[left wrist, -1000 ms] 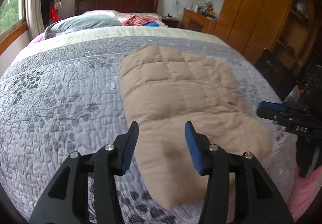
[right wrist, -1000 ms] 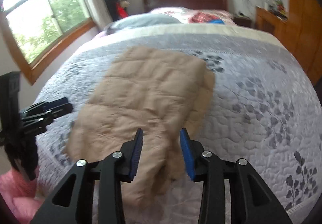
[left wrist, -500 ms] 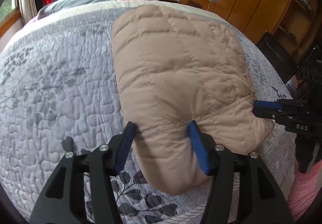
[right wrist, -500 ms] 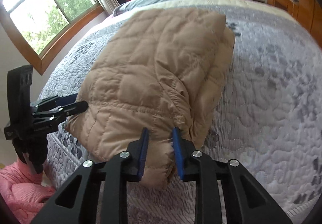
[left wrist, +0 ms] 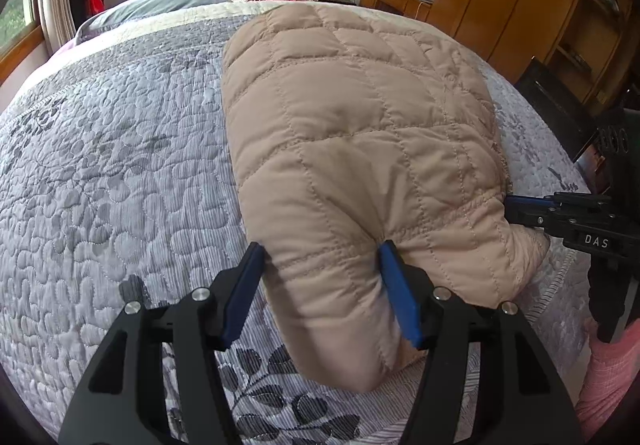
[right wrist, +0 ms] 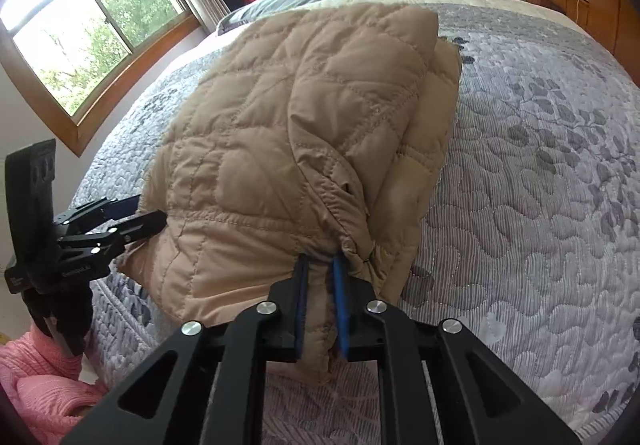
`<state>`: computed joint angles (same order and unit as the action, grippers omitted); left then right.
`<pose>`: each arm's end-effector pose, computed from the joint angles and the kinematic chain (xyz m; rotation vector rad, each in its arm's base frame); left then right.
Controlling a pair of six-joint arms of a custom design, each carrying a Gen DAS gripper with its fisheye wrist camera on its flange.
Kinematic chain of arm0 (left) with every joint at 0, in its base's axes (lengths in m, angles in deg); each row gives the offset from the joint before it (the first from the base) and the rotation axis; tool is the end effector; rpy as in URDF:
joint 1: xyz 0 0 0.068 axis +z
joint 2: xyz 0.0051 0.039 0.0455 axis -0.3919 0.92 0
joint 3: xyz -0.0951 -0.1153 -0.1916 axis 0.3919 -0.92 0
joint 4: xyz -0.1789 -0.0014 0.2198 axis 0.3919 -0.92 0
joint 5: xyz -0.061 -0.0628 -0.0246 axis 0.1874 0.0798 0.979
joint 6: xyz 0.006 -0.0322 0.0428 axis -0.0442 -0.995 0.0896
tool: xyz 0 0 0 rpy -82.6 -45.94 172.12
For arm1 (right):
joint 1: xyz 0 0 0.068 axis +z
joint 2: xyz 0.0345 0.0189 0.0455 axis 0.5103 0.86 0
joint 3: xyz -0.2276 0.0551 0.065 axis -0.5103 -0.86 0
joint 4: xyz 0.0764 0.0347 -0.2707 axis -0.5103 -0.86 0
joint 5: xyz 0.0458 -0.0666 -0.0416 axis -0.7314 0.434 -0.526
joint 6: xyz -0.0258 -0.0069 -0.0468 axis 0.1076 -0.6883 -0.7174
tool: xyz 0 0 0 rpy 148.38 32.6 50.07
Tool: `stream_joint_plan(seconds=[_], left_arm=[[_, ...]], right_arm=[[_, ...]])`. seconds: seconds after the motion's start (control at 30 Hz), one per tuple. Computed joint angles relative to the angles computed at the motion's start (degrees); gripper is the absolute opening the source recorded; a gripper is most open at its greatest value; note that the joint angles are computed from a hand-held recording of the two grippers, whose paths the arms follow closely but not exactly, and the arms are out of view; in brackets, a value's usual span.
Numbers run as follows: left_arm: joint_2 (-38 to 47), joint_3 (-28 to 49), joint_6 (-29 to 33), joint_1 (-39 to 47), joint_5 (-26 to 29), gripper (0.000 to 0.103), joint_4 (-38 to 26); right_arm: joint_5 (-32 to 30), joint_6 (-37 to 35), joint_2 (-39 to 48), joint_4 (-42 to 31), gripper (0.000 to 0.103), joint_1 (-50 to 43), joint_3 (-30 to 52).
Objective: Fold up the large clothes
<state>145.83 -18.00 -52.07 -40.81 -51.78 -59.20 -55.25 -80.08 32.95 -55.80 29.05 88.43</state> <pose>0.2880 -0.0999 0.0925 0.5260 2.4818 -0.3746 0.1738 0.0088 0.0848 -0.1027 2.5481 0.5038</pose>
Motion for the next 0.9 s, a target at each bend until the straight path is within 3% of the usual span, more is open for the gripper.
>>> stream_joint_plan(seconds=[0.1,0.17,0.27,0.33,0.47,0.67,0.9], left_arm=[[-2.34,0.51,1.11,1.58,2.59,0.060,-2.69],[-2.84,1.96,1.56,3.55,5.66,0.066,-4.88],[-0.23,6.20,2.90,7.07,10.75,0.073,-8.06],[4.43,11.17,4.43,9.67,14.90,0.077,-11.40],[16.02,21.90,6.13,13.51,22.44,0.080,-17.93],[33.36,38.10,7.65,16.05,33.92,0.085,-27.93],[43.02,47.98,9.93,13.88,39.49,0.090,-32.83]], right_arm=[[-5.12,-2.04,-6.12,-5.78,0.029,-3.99,0.10],[-10.22,-4.20,-8.24,-8.93,0.050,-8.49,0.91],[-11.79,-5.43,-9.31,-10.32,0.074,-13.08,2.38],[-13.44,-7.32,-4.60,-9.58,0.078,-15.91,4.23],[-22.72,-12.47,15.88,-6.15,0.081,-21.62,10.53],[-27.89,-13.12,38.33,0.10,0.084,-22.80,18.24],[-32.11,-14.29,53.01,2.42,0.089,-21.03,25.67]])
